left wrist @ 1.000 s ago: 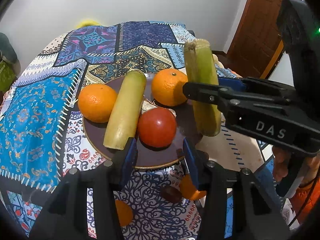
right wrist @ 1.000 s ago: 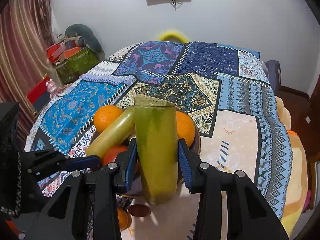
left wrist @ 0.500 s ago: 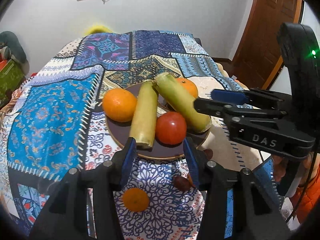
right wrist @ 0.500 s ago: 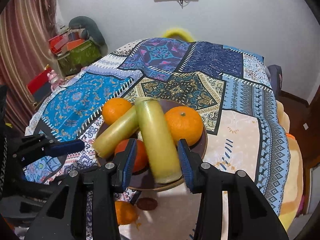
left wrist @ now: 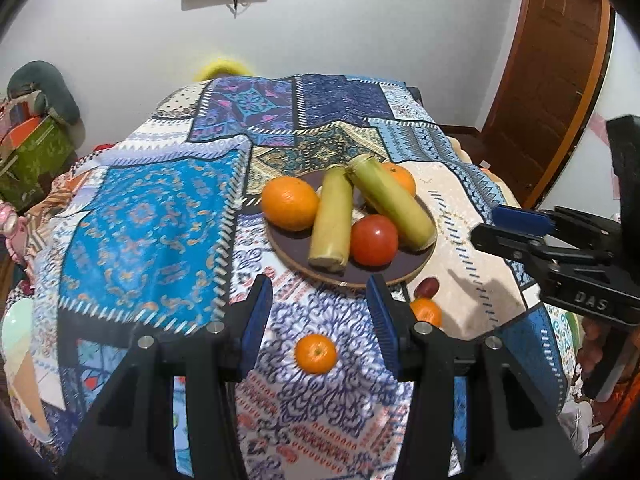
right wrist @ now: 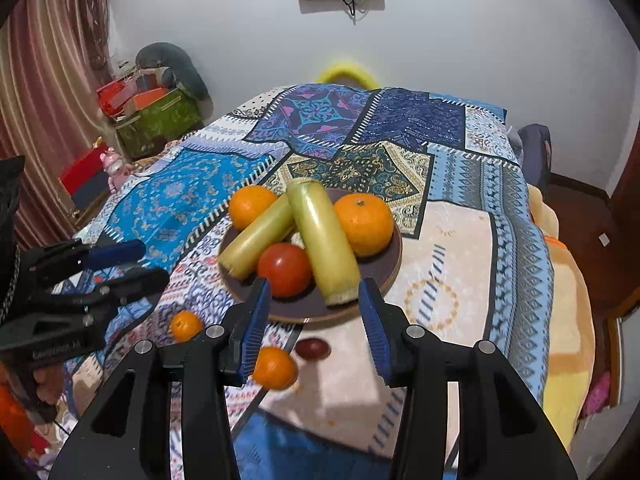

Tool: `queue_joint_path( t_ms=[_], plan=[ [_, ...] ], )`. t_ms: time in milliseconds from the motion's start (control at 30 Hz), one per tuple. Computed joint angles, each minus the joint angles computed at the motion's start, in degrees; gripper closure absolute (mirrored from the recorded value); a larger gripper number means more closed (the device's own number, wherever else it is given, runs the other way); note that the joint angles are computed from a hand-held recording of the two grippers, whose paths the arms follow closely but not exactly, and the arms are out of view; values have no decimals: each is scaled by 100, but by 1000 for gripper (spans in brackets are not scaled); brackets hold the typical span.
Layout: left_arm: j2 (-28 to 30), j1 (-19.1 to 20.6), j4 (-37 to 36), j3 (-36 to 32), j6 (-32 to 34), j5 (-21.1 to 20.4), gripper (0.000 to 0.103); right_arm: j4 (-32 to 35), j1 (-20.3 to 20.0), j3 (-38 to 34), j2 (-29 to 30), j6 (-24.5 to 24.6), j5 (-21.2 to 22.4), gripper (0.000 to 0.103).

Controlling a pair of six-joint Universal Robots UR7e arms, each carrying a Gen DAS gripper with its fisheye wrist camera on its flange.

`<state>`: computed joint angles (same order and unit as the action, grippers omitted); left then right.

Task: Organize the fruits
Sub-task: 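Grasp a small mandarin orange with the right gripper while the left grasps another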

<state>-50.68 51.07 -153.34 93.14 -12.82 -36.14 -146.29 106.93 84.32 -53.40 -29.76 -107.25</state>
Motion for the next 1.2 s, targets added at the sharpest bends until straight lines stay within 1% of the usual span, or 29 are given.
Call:
queue_joint_path(
  t_ms=[133, 267, 467, 533, 600, 667, 700, 767, 800, 867, 900, 933, 1067, 1100, 1133, 1200],
  plan=[
    [-200, -20, 162, 236, -264, 83, 48, -102, 35, 284, -168, 101, -9, 52],
    [-333, 11, 334, 408, -446, -4, 46, -190, 70, 500, -241, 140, -114, 49],
    [-316, 80, 423, 565, -484, -67, 46, -95, 54, 711, -278, 278, -188, 48],
    [-290, 135, 460, 570, -480, -172, 46, -69, 43, 762, -250, 268, -234, 48],
    [-258, 175, 460, 566, -479, -233, 49, -58, 34, 824, -255, 288, -248, 48],
    [-228, 223, 459, 559, -459, -330, 54, -18, 5, 860, -239, 309, -223, 48],
    [-211, 248, 463, 551, -458, -385, 55, -13, -5, 869, -220, 300, -227, 48],
    [-180, 299, 461, 531, -419, -530, 61, 64, -23, 859, -182, 297, -224, 48],
    [-166, 319, 473, 521, -400, -593, 63, 98, -34, 845, -162, 296, -213, 48],
    [-115, 353, 487, 493, -358, -674, 64, 135, -51, 823, -126, 304, -191, 51],
    [-85, 368, 495, 474, -343, -695, 64, 159, -61, 811, -108, 310, -169, 55],
    [-57, 384, 508, 450, -341, -717, 65, 206, -72, 780, -80, 320, -147, 56],
    [24, 429, 480, 381, -340, -774, 67, 194, -90, 757, -8, 334, -156, 58],
    [47, 441, 475, 352, -369, -771, 68, 182, -97, 753, 8, 335, -159, 62],
    [59, 453, 467, 334, -399, -780, 70, 143, -100, 749, 31, 312, -187, 64],
    [83, 467, 393, 311, -409, -779, 71, 176, -112, 713, 68, 284, -220, 67]
  ],
)
